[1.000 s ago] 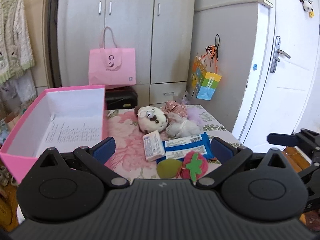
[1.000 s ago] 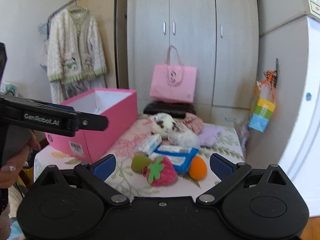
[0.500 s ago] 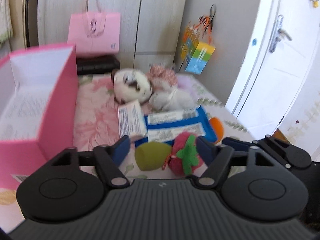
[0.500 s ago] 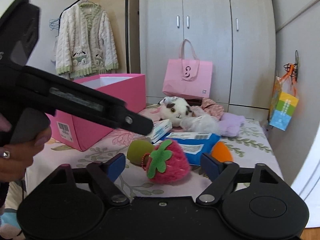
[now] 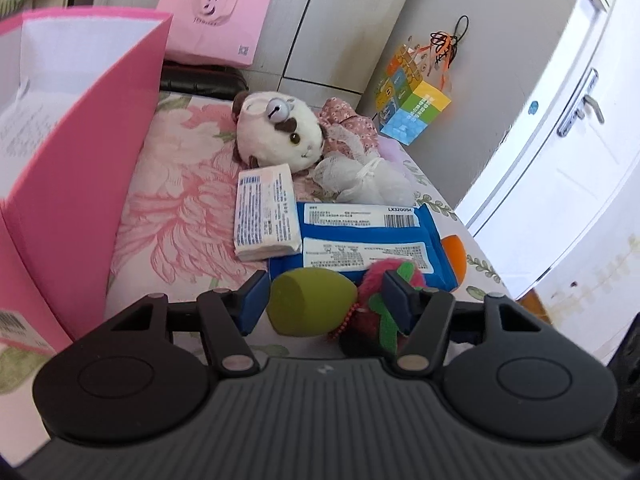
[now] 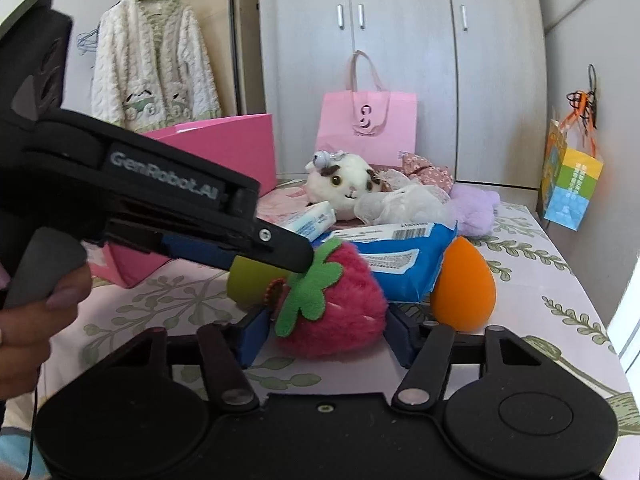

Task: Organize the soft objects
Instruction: 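Grasp the lime-green ball with the left gripper while the right grasps the strawberry plush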

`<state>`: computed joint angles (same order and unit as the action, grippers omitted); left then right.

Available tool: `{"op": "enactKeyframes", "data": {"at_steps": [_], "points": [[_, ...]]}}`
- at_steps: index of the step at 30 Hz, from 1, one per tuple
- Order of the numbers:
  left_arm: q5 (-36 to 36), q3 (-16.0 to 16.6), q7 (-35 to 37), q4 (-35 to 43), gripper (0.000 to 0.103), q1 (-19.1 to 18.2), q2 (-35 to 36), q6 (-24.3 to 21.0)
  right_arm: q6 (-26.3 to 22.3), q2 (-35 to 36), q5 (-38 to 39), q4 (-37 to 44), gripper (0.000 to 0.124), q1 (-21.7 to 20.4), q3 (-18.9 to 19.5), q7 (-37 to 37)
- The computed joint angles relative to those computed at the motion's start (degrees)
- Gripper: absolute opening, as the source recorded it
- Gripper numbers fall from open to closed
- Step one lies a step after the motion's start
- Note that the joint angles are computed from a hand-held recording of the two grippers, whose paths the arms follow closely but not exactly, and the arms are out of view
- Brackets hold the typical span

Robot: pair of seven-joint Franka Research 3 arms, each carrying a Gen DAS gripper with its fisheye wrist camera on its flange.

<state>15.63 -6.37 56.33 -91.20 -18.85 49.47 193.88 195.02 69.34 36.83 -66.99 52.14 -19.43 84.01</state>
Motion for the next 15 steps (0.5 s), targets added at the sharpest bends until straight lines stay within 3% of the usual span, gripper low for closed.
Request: {"op": "enactKeyframes", "data": {"at_steps": [3,7,9,11,13,15], "points": [[0.7,-2.3,-0.5,-0.7,0.061,2.1,0.1,0.4,2.2,-0.4,-0.4,-0.5,0.053,-1.5,2.9,-0.4],[1.7,-3.4,-0.6,-1.2,0.061,3.1,0.0,1.2,3.7,-1.9,3.1,-3.1,0.051,-0.3,2.8,-3.4],[0.8,-1.8,-1.0,-1.1,0.061,1.7,0.0,1.6,1.4,-1.6,7.5,-4.0,0.051,3.6,-2.8,-2.4],[-0.7,1.9,-0.5,-1.0,0.061,-1.6,0.1,2.7,-1.5,-1.1,12.9,-4.5,0.051,7.0,-7.8,-2.3],[-3.4,6.7,0.3,-0.8,0.061,-6.0,0.4,3.5,-0.8,-2.6,10.0,-5.9,0.051,5.3,-5.2,-1.0],[-6.4,10.3,1.3,-0.3,0.061,-9.3,1.0,3.5,-0.8,-3.0,8.6,-6.6,0.051,5.1,-5.0,0.3]]}}
